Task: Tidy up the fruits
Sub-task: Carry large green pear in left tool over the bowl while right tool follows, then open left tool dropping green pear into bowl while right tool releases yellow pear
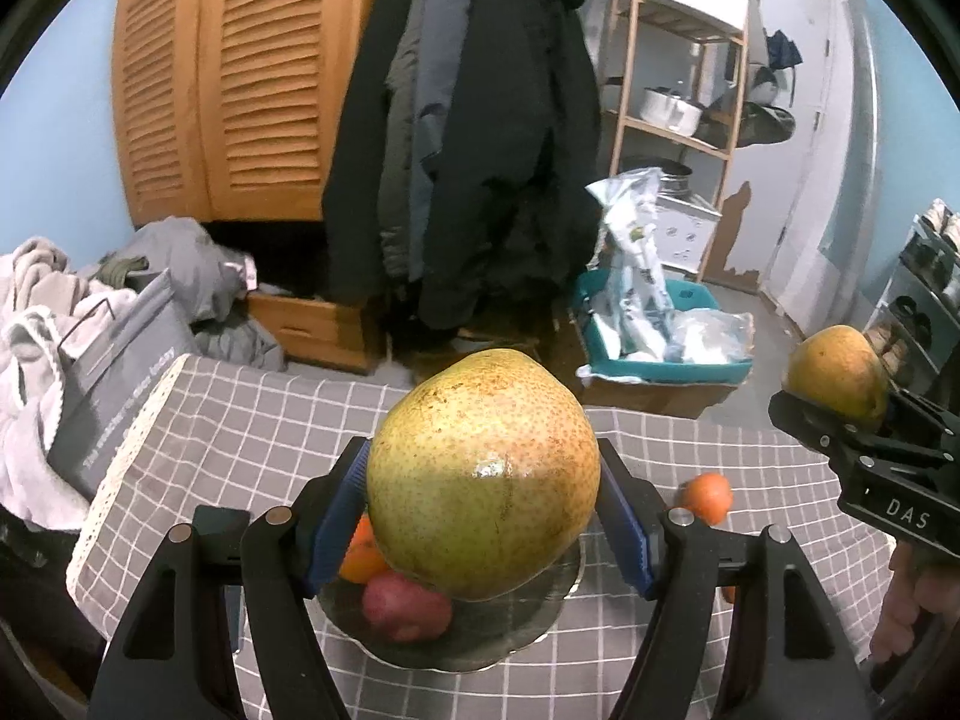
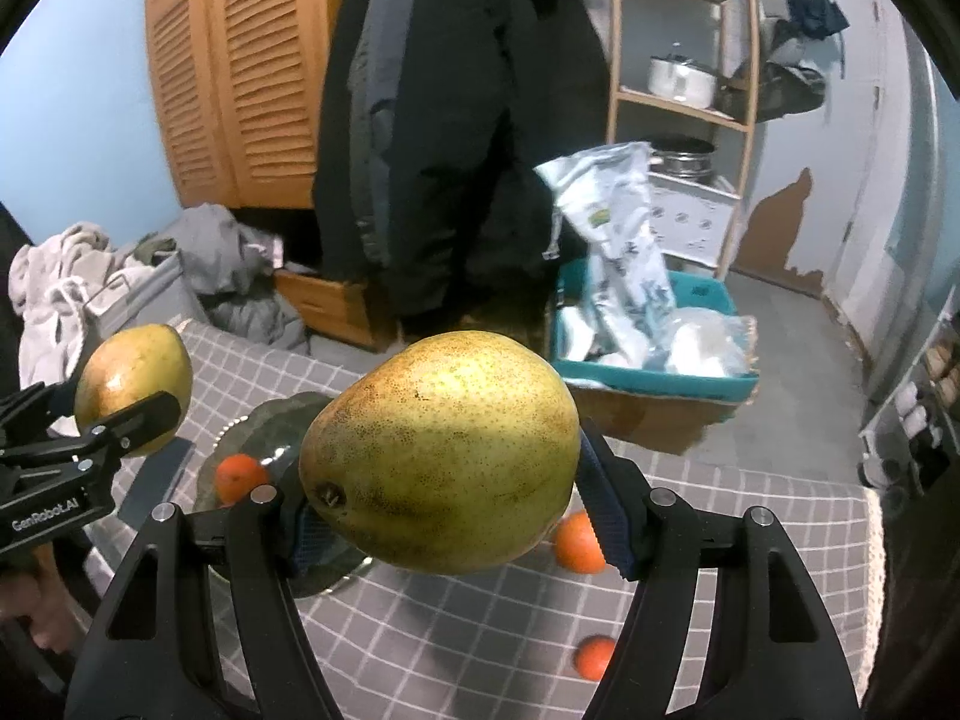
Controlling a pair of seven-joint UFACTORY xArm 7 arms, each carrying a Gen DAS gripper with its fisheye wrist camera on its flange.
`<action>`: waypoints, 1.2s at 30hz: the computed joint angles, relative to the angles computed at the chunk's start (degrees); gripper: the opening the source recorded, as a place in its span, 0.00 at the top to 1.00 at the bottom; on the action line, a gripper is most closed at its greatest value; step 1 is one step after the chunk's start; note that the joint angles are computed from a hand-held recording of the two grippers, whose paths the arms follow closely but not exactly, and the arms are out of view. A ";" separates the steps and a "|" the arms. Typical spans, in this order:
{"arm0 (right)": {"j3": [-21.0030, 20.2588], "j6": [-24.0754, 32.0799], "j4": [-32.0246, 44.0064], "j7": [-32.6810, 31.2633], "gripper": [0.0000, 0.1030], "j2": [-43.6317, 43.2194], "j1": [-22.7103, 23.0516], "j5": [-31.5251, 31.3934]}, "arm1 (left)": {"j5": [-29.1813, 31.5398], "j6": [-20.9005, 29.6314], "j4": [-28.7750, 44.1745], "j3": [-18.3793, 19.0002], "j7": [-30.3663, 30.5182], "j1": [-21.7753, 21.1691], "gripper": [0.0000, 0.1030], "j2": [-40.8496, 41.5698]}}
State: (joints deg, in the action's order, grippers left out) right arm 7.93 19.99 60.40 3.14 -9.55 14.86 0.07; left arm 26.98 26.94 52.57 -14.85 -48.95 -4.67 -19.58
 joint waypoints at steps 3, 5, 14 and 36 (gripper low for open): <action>0.28 0.42 1.35 -0.52 0.32 1.75 0.84 0.87 | -0.52 -0.25 -1.05 0.95 0.76 0.20 0.29 -0.20; 0.47 0.65 2.23 -0.84 0.32 3.03 1.35 1.46 | -1.27 -0.50 -1.60 1.66 1.50 0.32 0.29 -0.03; 1.20 1.95 5.37 -3.15 0.32 8.53 3.35 5.22 | -4.08 -1.88 -3.95 3.75 3.56 1.12 0.29 1.72; 1.85 6.03 8.78 -2.83 0.32 18.18 4.40 4.87 | -12.37 -2.85 -4.82 7.69 7.90 -1.38 0.29 10.26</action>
